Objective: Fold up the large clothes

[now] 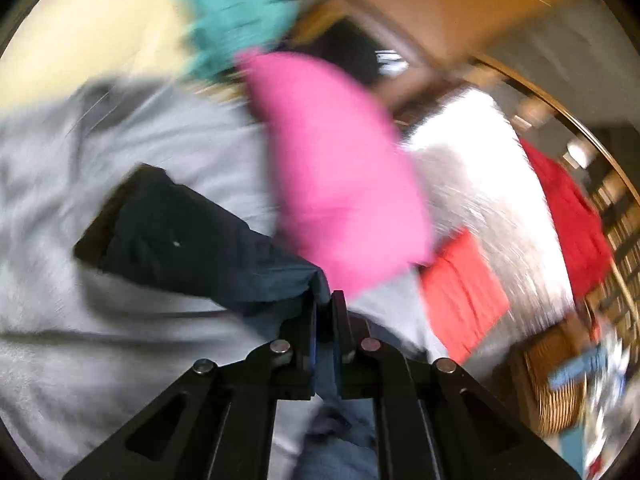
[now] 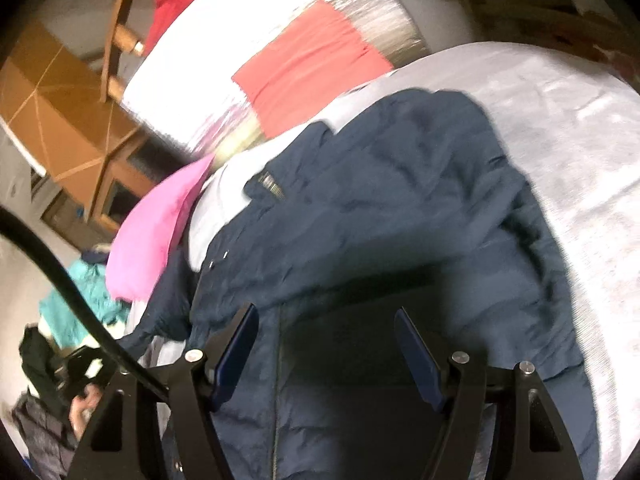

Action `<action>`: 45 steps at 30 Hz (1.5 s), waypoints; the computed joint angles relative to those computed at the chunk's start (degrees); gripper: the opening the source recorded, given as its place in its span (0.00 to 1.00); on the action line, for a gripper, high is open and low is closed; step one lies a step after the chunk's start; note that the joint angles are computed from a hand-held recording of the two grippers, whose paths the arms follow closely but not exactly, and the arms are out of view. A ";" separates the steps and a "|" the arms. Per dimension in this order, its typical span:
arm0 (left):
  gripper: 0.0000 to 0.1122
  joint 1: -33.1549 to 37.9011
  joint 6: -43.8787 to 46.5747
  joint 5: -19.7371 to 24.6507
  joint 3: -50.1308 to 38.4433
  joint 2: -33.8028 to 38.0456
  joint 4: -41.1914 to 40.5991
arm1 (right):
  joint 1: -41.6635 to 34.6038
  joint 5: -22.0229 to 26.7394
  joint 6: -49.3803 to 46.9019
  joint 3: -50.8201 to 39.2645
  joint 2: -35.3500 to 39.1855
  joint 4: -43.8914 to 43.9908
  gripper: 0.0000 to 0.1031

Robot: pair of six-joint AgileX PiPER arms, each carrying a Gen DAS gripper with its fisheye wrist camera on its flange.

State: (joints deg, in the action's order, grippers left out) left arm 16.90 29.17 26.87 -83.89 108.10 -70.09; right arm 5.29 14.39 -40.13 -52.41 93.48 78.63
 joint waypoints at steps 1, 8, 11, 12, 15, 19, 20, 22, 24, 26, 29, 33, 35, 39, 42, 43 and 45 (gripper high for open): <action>0.05 -2.44 0.73 -0.76 0.23 -2.51 1.17 | -0.94 0.22 -1.40 0.44 -0.32 1.78 0.72; 0.05 -20.24 5.42 -5.91 2.47 -12.38 6.87 | -10.68 4.61 -9.96 3.50 -2.20 13.19 0.72; 0.05 -28.83 -0.46 -7.30 0.78 -11.38 15.88 | -15.33 7.60 -11.12 4.50 -3.06 14.86 0.72; 0.05 -32.28 -4.53 -7.55 -0.81 -9.63 21.16 | -16.87 8.81 -11.32 4.78 -3.32 15.14 0.72; 0.05 -38.32 -12.43 -4.97 -6.51 -3.12 31.56 | -21.25 12.25 -11.64 5.69 -4.10 15.82 0.72; 0.09 -43.18 -26.91 7.22 -18.77 8.51 47.88 | -25.40 16.40 -10.86 5.73 -3.77 15.69 0.72; 0.21 -43.69 -29.24 10.17 -21.25 10.48 50.14 | -26.13 17.12 -10.35 5.69 -3.72 15.15 0.72; 0.41 -44.09 -33.52 17.89 -25.42 13.93 52.17 | -27.08 18.51 -9.73 5.25 -3.05 14.39 0.72; 0.46 -43.91 -34.53 18.00 -22.27 12.33 51.47 | -27.90 19.93 -8.95 4.57 -2.15 12.96 0.72; 0.50 -42.42 -32.42 16.17 -17.85 9.15 49.29 | -28.40 20.90 -8.14 4.05 -1.41 11.58 0.72; 0.56 -40.77 -32.78 11.44 -8.92 2.51 49.16 | -28.79 22.41 -7.84 2.77 0.83 11.07 0.72; 0.61 -36.11 -36.72 6.37 -2.53 -2.30 52.39 | -28.34 24.67 -8.64 1.57 3.74 11.76 0.72; 0.61 -33.64 -40.50 5.55 -1.35 -2.47 56.06 | -27.28 24.02 -8.90 1.03 4.47 11.65 0.72; 0.61 -28.25 -44.22 5.05 0.35 -0.58 59.74 | -24.72 24.10 -7.20 -1.38 6.81 10.43 0.72; 0.61 -24.15 -42.64 6.34 0.40 0.91 57.83 | -20.95 21.94 -3.18 -4.75 8.09 6.13 0.72; 0.61 -23.32 -42.76 6.96 -0.05 1.64 57.80 | -19.01 19.38 -0.12 -6.26 8.44 2.79 0.72; 0.61 -22.58 -43.52 7.26 -0.64 2.75 58.19 | -16.27 15.42 5.05 -8.29 9.65 -2.19 0.67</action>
State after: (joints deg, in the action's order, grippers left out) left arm -5.69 -14.34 34.13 -84.53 110.84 -11.90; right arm -10.98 29.81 -35.08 -60.70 103.13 76.44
